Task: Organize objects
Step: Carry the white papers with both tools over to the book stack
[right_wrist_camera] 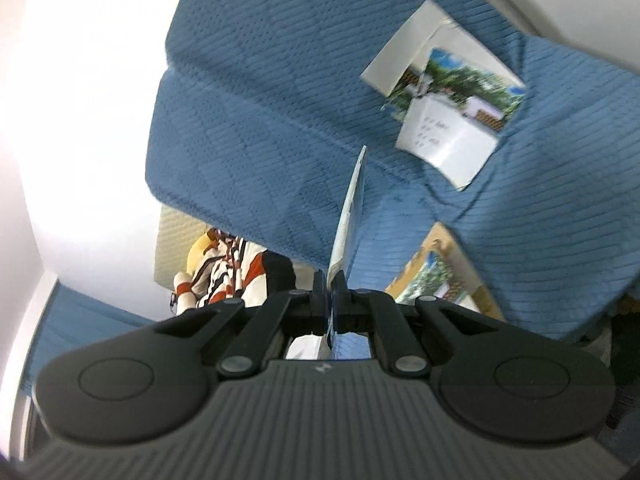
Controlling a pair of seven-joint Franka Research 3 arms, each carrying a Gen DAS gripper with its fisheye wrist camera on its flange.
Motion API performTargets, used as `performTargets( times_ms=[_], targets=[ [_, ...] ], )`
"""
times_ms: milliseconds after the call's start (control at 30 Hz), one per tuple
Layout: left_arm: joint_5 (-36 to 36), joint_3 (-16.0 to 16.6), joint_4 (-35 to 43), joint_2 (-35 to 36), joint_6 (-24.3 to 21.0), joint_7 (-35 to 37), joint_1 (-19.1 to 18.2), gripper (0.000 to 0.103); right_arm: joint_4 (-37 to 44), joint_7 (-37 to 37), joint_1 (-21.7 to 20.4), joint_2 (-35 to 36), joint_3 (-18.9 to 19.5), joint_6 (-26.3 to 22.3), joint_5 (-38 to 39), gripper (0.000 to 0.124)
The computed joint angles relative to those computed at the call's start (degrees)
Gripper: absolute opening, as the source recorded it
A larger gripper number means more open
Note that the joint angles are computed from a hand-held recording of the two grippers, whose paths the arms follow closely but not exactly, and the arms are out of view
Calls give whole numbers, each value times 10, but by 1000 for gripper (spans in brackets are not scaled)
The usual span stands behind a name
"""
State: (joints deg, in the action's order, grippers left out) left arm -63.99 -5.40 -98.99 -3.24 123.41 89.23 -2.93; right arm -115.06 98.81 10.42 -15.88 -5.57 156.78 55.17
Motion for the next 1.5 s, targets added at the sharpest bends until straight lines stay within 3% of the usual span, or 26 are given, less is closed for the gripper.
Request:
performTargets(
  times_ms=[333,667,1000,1500],
  targets=[
    [22,11,-14,23,-9,22,32,9,51,46,-7,69,24,-27,-35,6],
    [68,-5,-28,54,-2,25,46,9,31,90,-12,92,42,-25,-83,6],
    [134,-14,-54,60,3,7,45,9,-3,119,-11,91,46,-33,-120,6],
    [176,-11,-89,24,-9,-8,24,6,-39,138,-11,71,47,-56,-161,8]
  ],
)
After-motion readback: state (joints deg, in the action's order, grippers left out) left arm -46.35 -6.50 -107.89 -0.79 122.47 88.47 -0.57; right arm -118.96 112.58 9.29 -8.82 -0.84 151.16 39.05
